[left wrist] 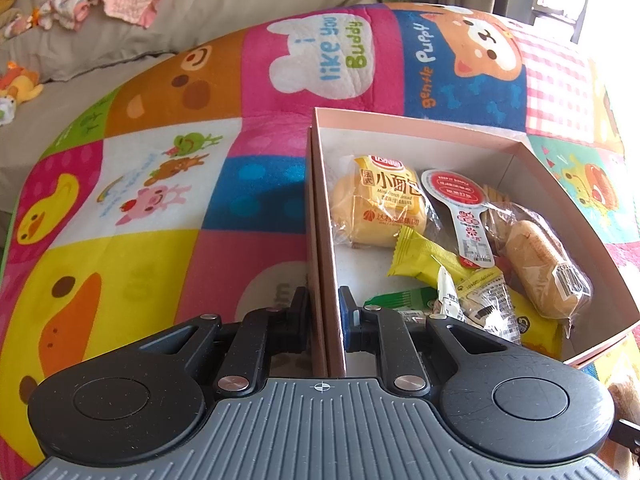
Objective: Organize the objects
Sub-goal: 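Move the right gripper to the wrapped grain bar and grasp it, then place the grain bar into the pink box and open the right gripper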
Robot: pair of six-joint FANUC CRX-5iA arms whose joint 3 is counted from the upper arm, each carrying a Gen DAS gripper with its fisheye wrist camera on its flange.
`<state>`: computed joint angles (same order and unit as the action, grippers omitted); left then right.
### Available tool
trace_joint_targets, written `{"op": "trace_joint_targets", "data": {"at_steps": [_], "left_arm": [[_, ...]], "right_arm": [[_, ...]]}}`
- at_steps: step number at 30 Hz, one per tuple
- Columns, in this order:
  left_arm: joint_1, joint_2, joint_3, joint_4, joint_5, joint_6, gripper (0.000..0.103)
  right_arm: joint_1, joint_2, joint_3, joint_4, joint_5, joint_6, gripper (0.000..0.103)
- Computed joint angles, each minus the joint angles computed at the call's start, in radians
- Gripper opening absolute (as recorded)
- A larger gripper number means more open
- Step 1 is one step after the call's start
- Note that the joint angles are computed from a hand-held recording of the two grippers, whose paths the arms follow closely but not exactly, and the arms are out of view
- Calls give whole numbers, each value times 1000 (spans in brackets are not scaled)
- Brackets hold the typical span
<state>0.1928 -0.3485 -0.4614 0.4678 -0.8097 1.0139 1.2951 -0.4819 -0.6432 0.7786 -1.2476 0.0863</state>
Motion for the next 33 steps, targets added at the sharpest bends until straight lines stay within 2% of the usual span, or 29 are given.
{"op": "trace_joint_targets", "data": {"at_steps": [2, 4, 14, 20, 23, 27, 33], "left_arm": [[3, -1, -3, 8, -1, -5, 17], [9, 0, -7, 22, -5, -13, 17], [19, -4, -26, 59, 3, -30, 17], [33, -8, -48, 107, 7, -62, 18], [40, -12, -64, 136, 13, -84, 18], [47, -16, -78, 163, 15, -103, 18], [61, -14, -85, 195, -1, -137, 18]], "right_arm": [[11, 7, 15, -13, -12, 18, 33], [33, 12, 28, -26, -35, 30, 30], [168, -8, 115, -112, -88, 44, 29], [170, 47, 220, -64, -75, 125, 28], [98, 86, 288, -42, -15, 213, 28], [-60, 181, 389, -59, 100, 288, 29], [-298, 355, 510, -183, 276, 176, 29]]}}
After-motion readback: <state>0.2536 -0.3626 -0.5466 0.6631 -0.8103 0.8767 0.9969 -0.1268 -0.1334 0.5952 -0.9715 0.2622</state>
